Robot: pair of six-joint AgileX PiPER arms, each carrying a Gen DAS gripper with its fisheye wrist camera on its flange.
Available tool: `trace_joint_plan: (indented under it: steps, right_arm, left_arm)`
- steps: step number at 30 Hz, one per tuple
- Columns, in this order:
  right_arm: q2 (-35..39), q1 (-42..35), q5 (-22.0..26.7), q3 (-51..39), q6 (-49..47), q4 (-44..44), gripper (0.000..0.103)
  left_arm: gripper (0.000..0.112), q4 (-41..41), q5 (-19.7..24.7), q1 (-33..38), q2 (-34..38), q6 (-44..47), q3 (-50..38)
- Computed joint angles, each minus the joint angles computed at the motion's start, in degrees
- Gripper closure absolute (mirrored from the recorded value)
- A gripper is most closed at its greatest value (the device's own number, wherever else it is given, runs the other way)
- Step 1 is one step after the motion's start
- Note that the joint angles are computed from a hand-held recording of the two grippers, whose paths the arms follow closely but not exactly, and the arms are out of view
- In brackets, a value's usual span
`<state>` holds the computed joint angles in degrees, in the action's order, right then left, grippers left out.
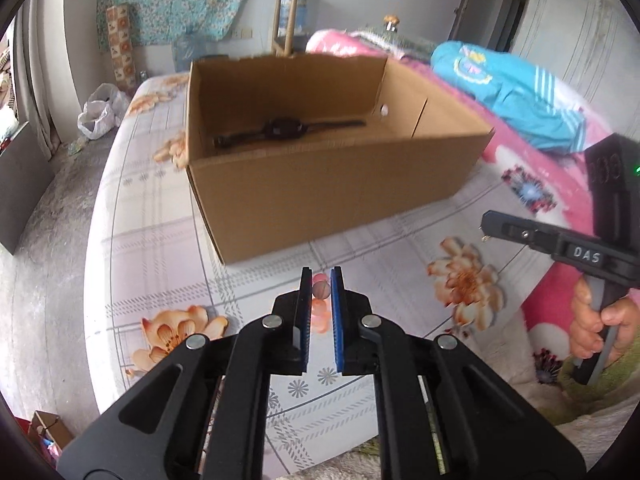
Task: Organize jewelry
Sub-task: 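Carry the bracelet and charm into the box and open both grippers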
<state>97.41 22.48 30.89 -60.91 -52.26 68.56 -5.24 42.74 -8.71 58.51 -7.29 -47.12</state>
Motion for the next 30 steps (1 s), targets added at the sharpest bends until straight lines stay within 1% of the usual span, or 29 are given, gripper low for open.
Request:
trace_joint_plan:
  steps: [2,4,8,9,11,15,18,20,23,27,30]
  right_arm:
    - [-1.23,-1.15,1.86,-0.33,-1.65,2.41,0.100]
    - [-1.23,-0.49,2.06,-2.40,-1.19,3.20,0.100]
    - [-1.80,-1.91,5.05,-6.53,-0.84,3.95,0.100]
    - [-1.63,-2.52,6.11,-8.16,-0.51,3.80,0.100]
    - [-0.96,-3.67,7.74,-10.98,-0.24,3.81,0.100]
    - [1.94,-5.80,10.82,-18.42,2.92,1.67,0.100]
    - [4.76,-7.00,12.36,-23.89,5.63,-0.84,0.100]
    - [7.16,-7.83,13.59,-27.58,7.50,-2.06,0.100]
    - [11.61,-9.36,16.14,-32.81,8.72,-1.60,0.100]
    - [16.30,-10.51,17.45,-37.88,10.56,-2.45,0.100]
    - [20.10,-11.49,19.01,-41.68,10.85,-1.84,0.100]
  left_arm:
    - [0.104,-6.36,1.65,2.98,-1.34,5.63,-2.15]
    - [0.104,-11.67,3.59,5.44,-2.42,10.39,-4.25]
    - [0.104,-18.26,6.72,7.56,-2.91,16.79,-9.62]
    - [0.104,-19.10,6.80,7.24,-2.46,17.48,-11.04]
    - [0.104,-23.27,8.48,9.17,-1.32,21.58,-14.31]
    - [0.104,-27.28,9.77,9.99,3.38,24.44,-20.82]
    - [0.104,-26.28,9.28,8.49,8.40,23.94,-25.77]
    - [0.104,-26.67,10.14,8.26,12.64,24.16,-29.47]
    - [0.104,-27.39,13.58,8.74,21.27,24.02,-37.55]
    - [0.104,-24.01,17.88,7.88,32.03,21.58,-48.96]
    - [0.104,-21.15,22.91,6.64,41.67,18.93,-60.76]
